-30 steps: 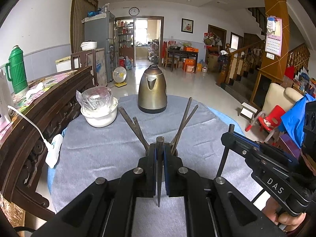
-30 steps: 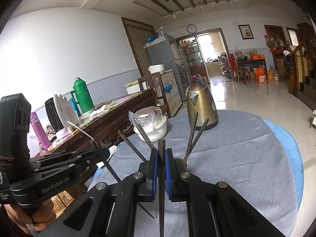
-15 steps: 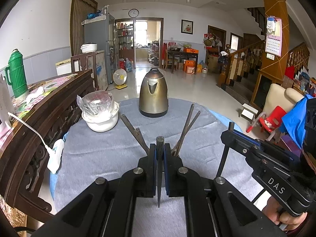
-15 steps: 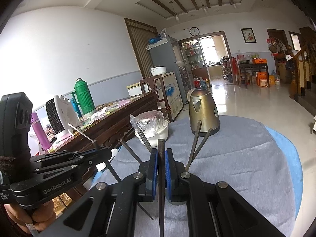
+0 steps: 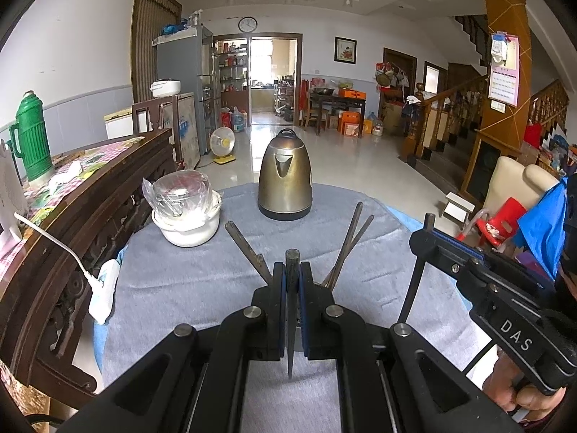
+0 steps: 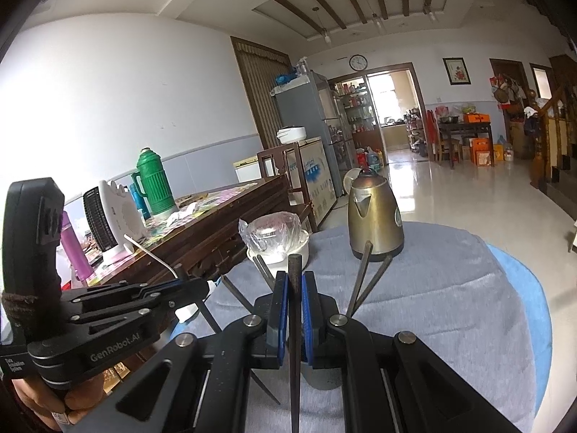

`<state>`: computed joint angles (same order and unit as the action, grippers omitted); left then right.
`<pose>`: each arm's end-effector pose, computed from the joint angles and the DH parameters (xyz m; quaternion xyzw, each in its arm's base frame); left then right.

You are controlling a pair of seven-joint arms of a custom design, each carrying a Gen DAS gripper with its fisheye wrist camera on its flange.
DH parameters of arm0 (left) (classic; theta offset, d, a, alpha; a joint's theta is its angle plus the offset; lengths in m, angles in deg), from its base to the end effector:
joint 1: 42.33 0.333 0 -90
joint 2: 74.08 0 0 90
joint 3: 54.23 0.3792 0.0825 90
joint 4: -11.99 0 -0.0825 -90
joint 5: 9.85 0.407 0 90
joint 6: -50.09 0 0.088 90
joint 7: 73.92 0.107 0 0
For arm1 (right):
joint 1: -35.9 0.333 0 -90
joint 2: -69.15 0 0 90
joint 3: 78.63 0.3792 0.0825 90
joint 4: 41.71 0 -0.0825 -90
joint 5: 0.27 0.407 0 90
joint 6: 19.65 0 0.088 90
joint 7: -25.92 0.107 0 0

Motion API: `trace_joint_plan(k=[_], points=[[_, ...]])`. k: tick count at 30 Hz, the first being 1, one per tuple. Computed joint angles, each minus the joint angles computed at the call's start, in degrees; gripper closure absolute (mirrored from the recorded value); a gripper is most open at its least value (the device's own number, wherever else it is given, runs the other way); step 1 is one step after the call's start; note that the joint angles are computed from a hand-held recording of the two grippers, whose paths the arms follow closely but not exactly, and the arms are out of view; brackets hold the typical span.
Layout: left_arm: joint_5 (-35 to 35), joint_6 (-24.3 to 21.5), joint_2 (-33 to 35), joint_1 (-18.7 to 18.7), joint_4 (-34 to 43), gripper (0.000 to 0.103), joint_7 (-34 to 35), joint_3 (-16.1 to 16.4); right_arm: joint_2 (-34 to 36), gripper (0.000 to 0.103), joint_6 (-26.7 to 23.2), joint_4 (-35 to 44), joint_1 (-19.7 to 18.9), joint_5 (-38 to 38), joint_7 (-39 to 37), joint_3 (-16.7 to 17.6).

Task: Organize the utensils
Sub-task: 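Push the utensils deeper into the cup with both closed tools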

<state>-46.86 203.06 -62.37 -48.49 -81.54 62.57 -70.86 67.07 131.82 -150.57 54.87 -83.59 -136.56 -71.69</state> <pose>0.6666 -0.2361 0.6519 -0.3635 0.8052 -0.4359 0.1717 0.5398 0.2926 0.6398 -0.4694 0.6573 -0.3757 0.4543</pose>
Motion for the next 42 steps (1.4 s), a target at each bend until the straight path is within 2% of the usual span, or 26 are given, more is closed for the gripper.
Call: trace_joint_plan(k=[24,37,42], points=[[4.2,-2.1,5.2,0.5,10.1,0.096,-5.2,-0.9,3.4,0.095,-0.9,8.7,0.6,2.8,-8.3,-1.7],[7.6,-5.4,9.6,0.2,18.9,0.096,-8.2,-1.8,6.0,0.095,-0.7,13.2,0.6,4.0,-9.6,-3.7],[8.7,-6.4,12.0,-0.3,22.7,0.096,-9.7,-2.1,7.2,0.095,-0.7,14.9,0.6,3.0,-7.8,-4.6]])
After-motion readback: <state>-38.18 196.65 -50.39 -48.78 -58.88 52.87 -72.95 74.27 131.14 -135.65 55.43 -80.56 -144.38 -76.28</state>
